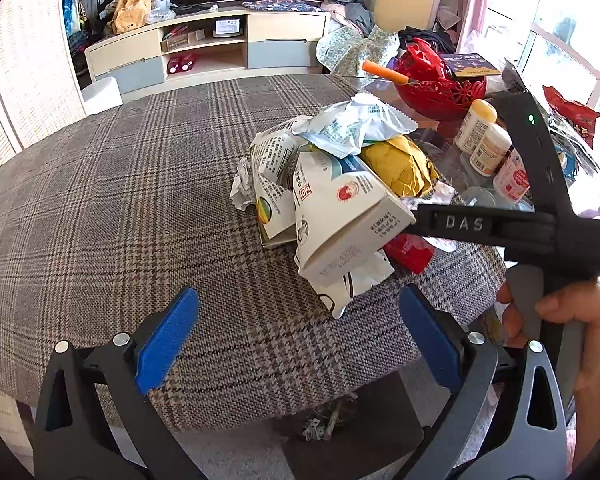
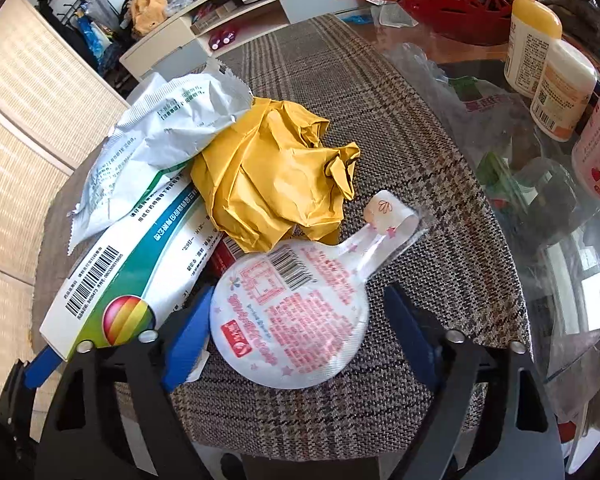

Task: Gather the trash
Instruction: 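Reach the left gripper to the white medicine box while the right reaches the round pink-printed lid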

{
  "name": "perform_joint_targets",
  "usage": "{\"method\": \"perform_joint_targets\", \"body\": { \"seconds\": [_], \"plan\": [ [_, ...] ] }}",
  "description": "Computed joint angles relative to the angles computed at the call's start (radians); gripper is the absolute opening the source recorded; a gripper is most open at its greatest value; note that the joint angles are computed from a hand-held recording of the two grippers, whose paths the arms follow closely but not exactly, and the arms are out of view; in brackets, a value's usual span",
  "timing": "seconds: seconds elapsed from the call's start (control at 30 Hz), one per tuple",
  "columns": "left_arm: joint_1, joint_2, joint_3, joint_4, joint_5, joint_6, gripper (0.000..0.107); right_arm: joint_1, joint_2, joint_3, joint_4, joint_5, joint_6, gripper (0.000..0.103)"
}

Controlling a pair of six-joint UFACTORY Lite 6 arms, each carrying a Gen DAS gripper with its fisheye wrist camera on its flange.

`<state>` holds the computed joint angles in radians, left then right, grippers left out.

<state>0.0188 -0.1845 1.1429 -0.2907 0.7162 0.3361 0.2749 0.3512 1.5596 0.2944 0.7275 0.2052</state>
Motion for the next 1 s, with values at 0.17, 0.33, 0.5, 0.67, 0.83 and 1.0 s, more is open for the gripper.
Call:
{"method": "perform_joint_targets", "body": {
  "seconds": [0.17,0.33,0.5,0.67,0.83,1.0],
  "plan": [
    [-0.038,0.042,0.032,-0.001,-0.026,-0.011,0.095,-0.046,-0.044,-0.059,0.046,-0.031,-0.069,0.07],
    [-0.083,0.117,0.094,0.022,-0.067,-0.055,0.095,-0.091,-0.096,-0.105,0.046,-0.025,-0.123,0.07],
    [-0.103,0.211,0.165,0.019,-0.095,-0.08,0.095,-0.116,-0.147,-0.171,0.048,-0.023,-0.173,0.07],
    [-0.099,0.263,0.202,-0.029,-0.099,-0.053,0.078,-0.131,-0.196,-0.237,0.06,-0.029,-0.208,0.07],
    [-0.101,0.272,0.213,-0.04,-0.084,-0.03,0.059,-0.129,-0.231,-0.27,0.029,-0.034,-0.203,0.07],
    [-0.112,0.231,0.182,-0.029,-0.094,-0.032,0.059,-0.136,-0.271,-0.298,0.035,-0.031,-0.213,0.07]
  ]
}}
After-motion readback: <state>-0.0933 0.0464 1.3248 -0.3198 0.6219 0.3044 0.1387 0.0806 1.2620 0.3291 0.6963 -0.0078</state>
